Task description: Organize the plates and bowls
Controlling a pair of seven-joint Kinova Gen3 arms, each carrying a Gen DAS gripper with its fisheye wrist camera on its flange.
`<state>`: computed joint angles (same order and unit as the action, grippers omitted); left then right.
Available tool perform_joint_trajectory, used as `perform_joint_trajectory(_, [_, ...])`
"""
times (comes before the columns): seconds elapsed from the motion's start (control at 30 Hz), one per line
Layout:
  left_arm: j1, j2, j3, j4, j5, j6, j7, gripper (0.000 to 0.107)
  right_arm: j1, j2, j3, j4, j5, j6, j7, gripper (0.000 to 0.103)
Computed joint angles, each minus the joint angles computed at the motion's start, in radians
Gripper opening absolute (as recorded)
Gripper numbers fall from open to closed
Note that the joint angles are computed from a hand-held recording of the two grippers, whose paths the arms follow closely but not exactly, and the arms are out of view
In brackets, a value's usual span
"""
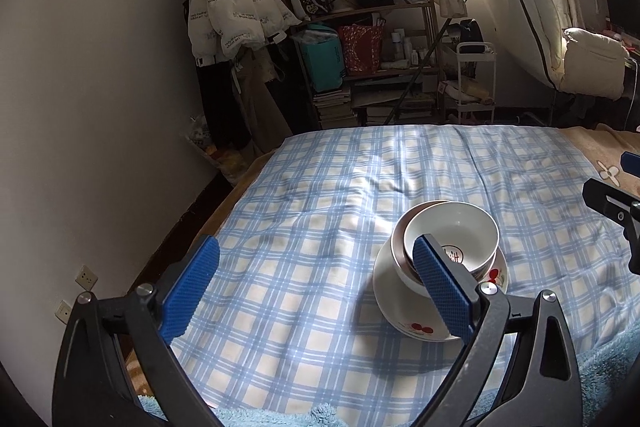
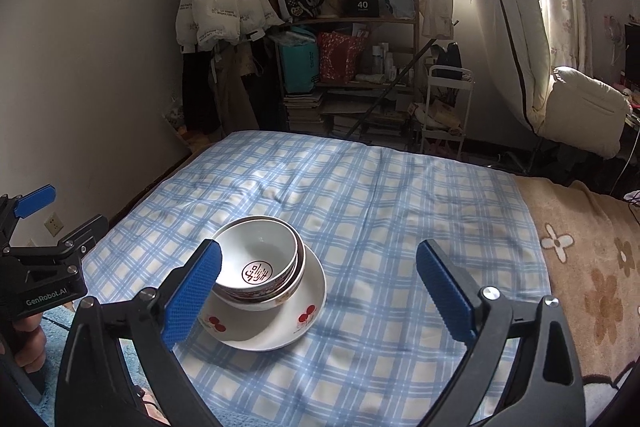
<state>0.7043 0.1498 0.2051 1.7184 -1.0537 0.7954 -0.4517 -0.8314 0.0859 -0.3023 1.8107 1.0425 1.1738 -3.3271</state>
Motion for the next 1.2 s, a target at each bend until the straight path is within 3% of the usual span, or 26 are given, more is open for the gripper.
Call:
perform_joint_trajectory(0.13, [0.005,-0.001,-0.001,0.010,-0.026,0.005,0.037,0.096,0.001,0.009,0.004,-0.007,-0.008,0.002,0.006,0.103])
perform_joint_trajectory(0.87, [-0.015,0.018,-0.021,-0.010,0.053,-0.019,-0.013,0.096,0.033,0.012,0.027,0.006,-0.027,-0.055,0.003,0.103])
perform_joint_trajectory(1.2, [-0.009,0.012,-0.025,0.001,0.025,-0.015,0.026,0.096,0.003,0.026,0.020,0.005,0.007,-0.002,-0.039,0.103])
